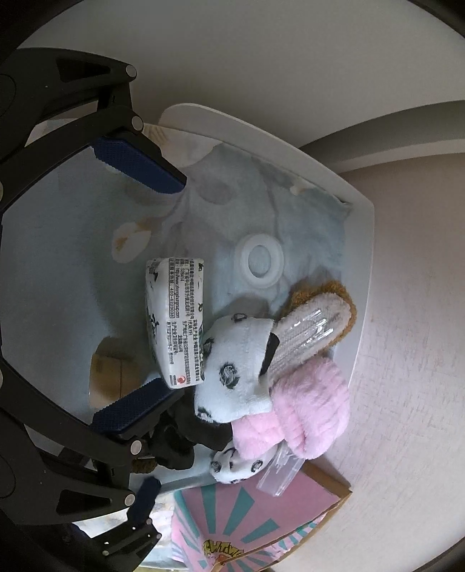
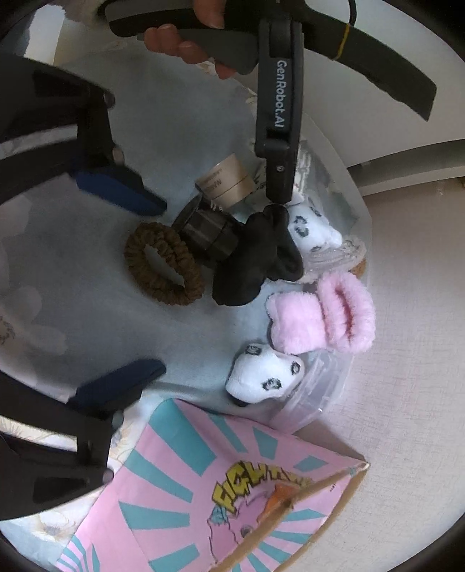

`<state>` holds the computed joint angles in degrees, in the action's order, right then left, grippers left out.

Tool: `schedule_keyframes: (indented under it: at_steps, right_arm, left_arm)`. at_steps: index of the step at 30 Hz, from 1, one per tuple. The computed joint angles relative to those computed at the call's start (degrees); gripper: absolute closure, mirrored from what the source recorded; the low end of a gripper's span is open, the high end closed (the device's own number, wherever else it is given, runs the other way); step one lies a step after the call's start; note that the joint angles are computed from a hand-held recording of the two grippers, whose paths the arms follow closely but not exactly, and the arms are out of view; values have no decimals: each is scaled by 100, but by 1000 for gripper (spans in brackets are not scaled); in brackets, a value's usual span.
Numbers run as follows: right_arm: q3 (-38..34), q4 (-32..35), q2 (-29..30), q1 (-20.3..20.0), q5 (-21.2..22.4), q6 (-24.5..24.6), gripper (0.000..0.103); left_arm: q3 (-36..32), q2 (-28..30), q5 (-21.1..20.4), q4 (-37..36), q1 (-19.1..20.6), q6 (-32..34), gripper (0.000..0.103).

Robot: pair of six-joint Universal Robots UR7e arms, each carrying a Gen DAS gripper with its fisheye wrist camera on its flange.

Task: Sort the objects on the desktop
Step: 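Grasp the white tissue pack with the left tool while the right tool grasps the brown hair tie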

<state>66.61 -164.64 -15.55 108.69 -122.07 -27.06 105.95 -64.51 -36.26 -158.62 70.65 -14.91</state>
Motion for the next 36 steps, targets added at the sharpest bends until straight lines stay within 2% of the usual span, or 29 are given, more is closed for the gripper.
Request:
schedule_keyframes:
  at_steps: [3, 5, 7, 13, 27, 36]
  right_arm:
    - [-35, -40, 48, 19, -60, -122, 42]
    - [-41, -69, 56, 28, -58, -166, 48]
    - [-43, -81, 58, 32, -54, -201, 63]
    - [-36, -253, 71, 45, -216, -310, 88]
    - [244, -561, -143, 28, -296, -256, 90]
    - [689, -681, -543, 67, -265, -235, 90]
  left_arm:
    - [44, 29, 36, -232, -29, 241, 7]
    - [45, 31, -39, -263, -30, 338, 25]
    - [14, 30, -144, -154, -9, 334, 41]
    - [97, -7, -216, -355, -12, 384, 43]
    - [157, -166, -69, -15, -211, 38, 43]
    - [139, -342, 126, 356, -491, -186, 43]
